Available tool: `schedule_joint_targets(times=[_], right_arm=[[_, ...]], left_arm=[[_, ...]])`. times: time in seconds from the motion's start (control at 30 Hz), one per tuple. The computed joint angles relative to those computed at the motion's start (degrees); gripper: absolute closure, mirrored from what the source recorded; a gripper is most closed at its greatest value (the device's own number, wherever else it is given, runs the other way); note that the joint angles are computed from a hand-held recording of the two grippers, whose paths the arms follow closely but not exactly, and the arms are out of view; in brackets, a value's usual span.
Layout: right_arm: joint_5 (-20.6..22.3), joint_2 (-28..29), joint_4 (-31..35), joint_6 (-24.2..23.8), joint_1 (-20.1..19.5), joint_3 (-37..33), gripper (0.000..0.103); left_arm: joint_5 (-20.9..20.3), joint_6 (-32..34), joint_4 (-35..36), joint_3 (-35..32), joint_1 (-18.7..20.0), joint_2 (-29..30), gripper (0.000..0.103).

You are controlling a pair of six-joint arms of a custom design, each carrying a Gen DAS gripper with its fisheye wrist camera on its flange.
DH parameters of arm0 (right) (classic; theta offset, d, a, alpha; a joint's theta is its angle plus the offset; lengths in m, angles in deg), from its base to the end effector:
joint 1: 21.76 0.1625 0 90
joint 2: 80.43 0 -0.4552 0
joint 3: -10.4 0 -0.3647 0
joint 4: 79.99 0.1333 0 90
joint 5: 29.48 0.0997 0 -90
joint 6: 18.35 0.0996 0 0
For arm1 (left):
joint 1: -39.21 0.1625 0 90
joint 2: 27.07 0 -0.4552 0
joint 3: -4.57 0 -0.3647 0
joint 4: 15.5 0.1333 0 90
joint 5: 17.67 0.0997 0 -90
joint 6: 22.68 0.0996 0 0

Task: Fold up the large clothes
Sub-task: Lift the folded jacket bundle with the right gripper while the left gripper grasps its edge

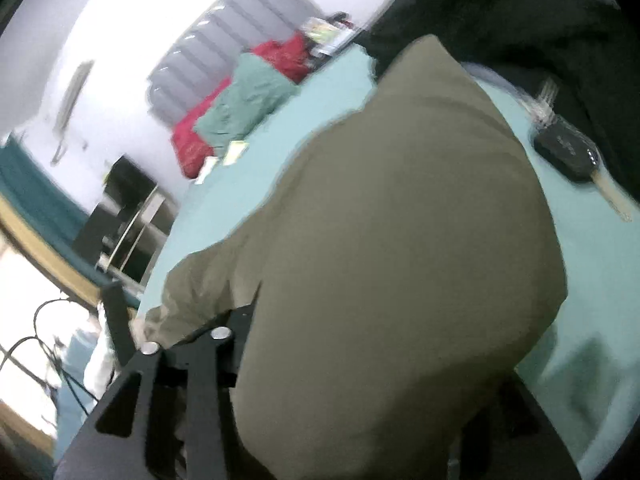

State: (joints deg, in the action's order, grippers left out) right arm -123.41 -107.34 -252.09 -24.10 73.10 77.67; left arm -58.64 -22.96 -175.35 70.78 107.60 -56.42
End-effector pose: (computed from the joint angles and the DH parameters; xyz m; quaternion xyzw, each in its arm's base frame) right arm 0.1959 -0.8107 0.1246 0.0742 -0.9310 0.3558 0.0348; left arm -0.1036 -0.8278 0.1664 0.0457 0.8791 -0.3292 0.3416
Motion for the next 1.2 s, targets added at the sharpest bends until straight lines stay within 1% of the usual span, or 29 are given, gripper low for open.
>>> schedule_joint_targets(times=[0.07, 0.1, 0.17, 0.2, 0.27, 0.3, 0.33, 0.47, 0.53, 0.6, 0.7, 0.73, 0.8, 0.87, 0.93, 1.0, 1.03, 1.1, 1.13, 1.2], right_arm=[[-0.3, 0.2, -0.1, -2.5, 1.2, -0.7, 0.065], [-1.5, 0.2, -0.4, -4.5, 2.2, -0.9, 0.066], [-3.0, 0.2, -0.7, -6.8, 3.5, -1.1, 0.067], [-4.0, 0.1, -1.1, -8.1, 4.4, -1.1, 0.067], [-5.3, 0.4, -1.7, -10.8, 5.7, -1.6, 0.068], [-5.8, 0.5, -2.0, -12.2, 6.3, -1.7, 0.068], [-6.5, 0.7, -2.3, -13.6, 7.1, -2.1, 0.068], [-9.9, 3.4, -0.6, -19.2, 10.9, -6.6, 0.068], [-11.5, 5.1, 0.4, -22.0, 12.7, -8.9, 0.068], [-12.4, 6.5, 1.6, -23.4, 14.0, -10.6, 0.068], [-13.6, 10.0, 5.1, -25.1, 16.2, -15.2, 0.068], [-13.9, 11.1, 6.3, -25.3, 16.8, -16.6, 0.068], [-14.4, 13.5, 9.2, -26.6, 18.0, -19.5, 0.068], [-14.8, 16.6, 12.8, -28.8, 19.3, -23.1, 0.068], [-15.4, 19.3, 15.8, -31.2, 20.4, -25.5, 0.069], [-16.2, 21.6, 19.7, -32.2, 21.0, -27.6, 0.071], [-16.5, 22.4, 21.5, -32.4, 21.0, -28.2, 0.072], [-17.7, 24.8, 26.1, -32.9, 21.4, -30.4, 0.072], [-18.3, 25.7, 27.5, -33.4, 21.5, -31.0, 0.072], [-20.8, 27.7, 30.0, -35.4, 21.9, -32.0, 0.071]], left_arm=[[0.4, 0.3, -0.2, 0.1, -0.1, 0.0, 0.053], [0.5, 0.4, -0.3, 0.2, -0.1, 0.0, 0.053], [0.6, 0.0, 0.9, 0.0, -0.3, -0.2, 0.053], [-0.1, -1.3, 3.1, -0.2, -0.2, -0.9, 0.053], [-2.8, -4.6, 8.0, 0.3, 0.0, -3.0, 0.053], [-5.0, -5.9, 10.5, 0.7, 0.2, -4.6, 0.053], [-6.6, -5.7, 10.8, 2.0, 0.3, -6.4, 0.053], [-6.1, -0.2, 5.4, 8.8, -0.2, -13.5, 0.053], [-6.2, 0.9, 5.1, 10.9, 0.1, -16.7, 0.053], [-6.0, 2.5, 4.8, 12.9, 0.8, -20.2, 0.053], [-4.9, 5.6, 2.3, 15.5, 2.5, -24.1, 0.053], [-4.3, 5.6, 2.0, 16.3, 3.2, -25.2, 0.053], [-4.7, 3.9, 3.6, 16.4, 4.8, -26.7, 0.053], [-6.6, 1.4, 5.7, 17.1, 6.6, -28.6, 0.053], [-7.6, -0.9, 8.0, 16.6, 7.9, -29.9, 0.053], [-9.4, -1.0, 8.4, 16.0, 9.1, -31.1, 0.053], [-9.7, -1.0, 7.6, 16.7, 9.3, -31.7, 0.053], [-8.5, -1.5, 6.9, 16.7, 9.7, -32.4, 0.053], [-7.8, -2.1, 6.7, 16.7, 9.9, -32.8, 0.053], [-7.8, -4.1, 6.5, 16.9, 10.5, -33.6, 0.053]])
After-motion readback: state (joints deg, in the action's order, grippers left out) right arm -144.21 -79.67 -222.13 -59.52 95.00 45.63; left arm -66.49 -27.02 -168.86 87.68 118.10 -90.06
